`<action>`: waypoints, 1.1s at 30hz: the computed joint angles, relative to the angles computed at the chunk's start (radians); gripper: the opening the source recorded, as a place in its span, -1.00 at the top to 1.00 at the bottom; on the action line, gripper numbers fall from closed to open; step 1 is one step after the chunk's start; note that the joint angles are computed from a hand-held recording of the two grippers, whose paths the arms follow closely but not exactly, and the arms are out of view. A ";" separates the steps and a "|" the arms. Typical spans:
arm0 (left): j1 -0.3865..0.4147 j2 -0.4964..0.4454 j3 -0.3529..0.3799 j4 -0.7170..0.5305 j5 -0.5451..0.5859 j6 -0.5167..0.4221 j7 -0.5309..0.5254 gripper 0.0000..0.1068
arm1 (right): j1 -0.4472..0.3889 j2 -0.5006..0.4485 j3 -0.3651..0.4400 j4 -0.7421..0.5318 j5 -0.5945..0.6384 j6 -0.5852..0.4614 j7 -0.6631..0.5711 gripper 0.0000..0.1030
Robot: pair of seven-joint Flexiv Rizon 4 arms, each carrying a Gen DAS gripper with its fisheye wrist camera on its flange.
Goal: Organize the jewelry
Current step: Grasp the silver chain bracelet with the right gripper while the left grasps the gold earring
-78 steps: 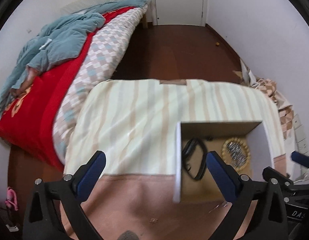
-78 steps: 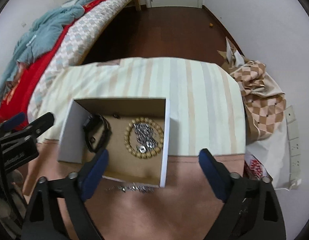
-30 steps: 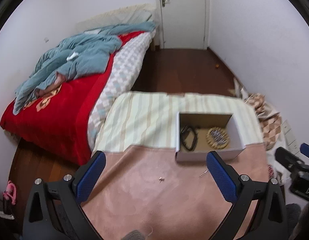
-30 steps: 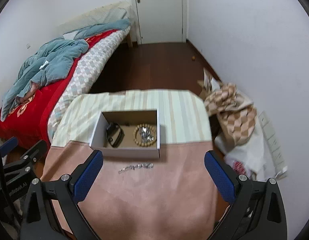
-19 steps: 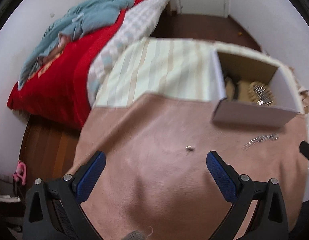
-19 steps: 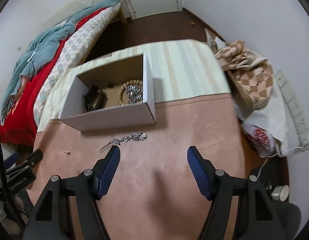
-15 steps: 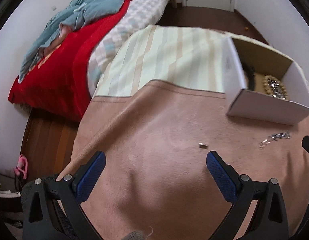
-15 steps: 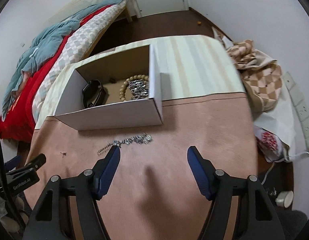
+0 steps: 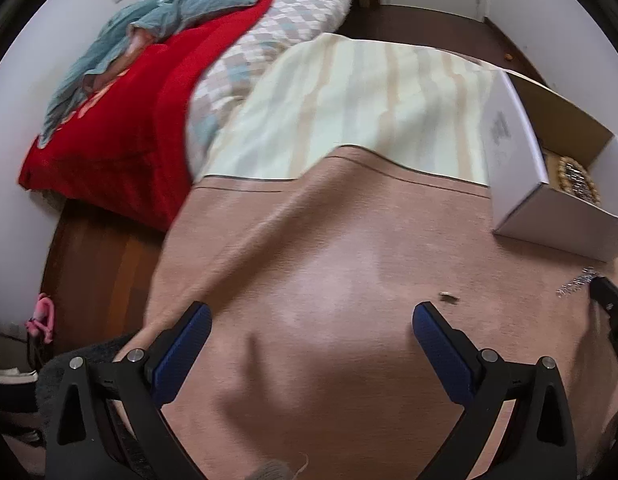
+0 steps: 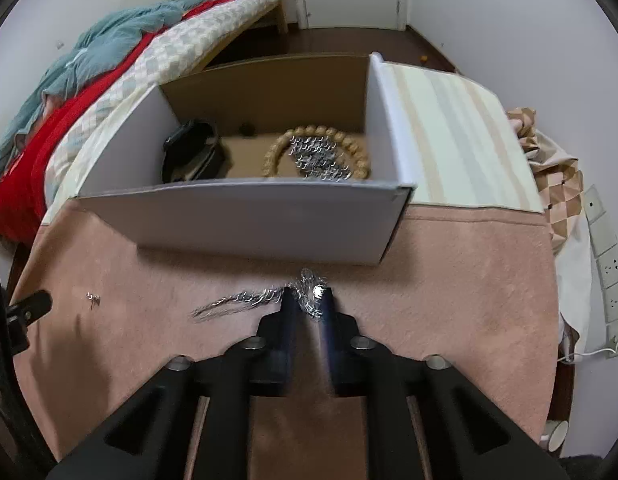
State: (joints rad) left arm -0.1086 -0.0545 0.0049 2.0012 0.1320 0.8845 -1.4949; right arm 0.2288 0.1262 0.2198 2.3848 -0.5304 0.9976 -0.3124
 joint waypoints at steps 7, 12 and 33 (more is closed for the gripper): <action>-0.023 -0.007 -0.023 0.028 -0.085 0.013 0.072 -0.92 | 0.021 0.047 0.023 0.021 0.060 -0.026 -0.001 0.84; -0.037 -0.023 -0.032 0.042 -0.135 0.013 0.121 -0.91 | 0.028 0.123 0.042 0.056 0.130 -0.064 0.010 1.00; -0.056 -0.011 -0.046 0.127 -0.371 0.121 0.317 0.83 | -0.004 0.164 0.041 0.051 0.175 -0.082 0.022 1.00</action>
State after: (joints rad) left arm -0.1649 -0.0658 -0.0407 2.1284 -0.2386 1.0058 -1.1775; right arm 0.2247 0.2900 0.2603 2.4355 -0.3555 0.9154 -0.2902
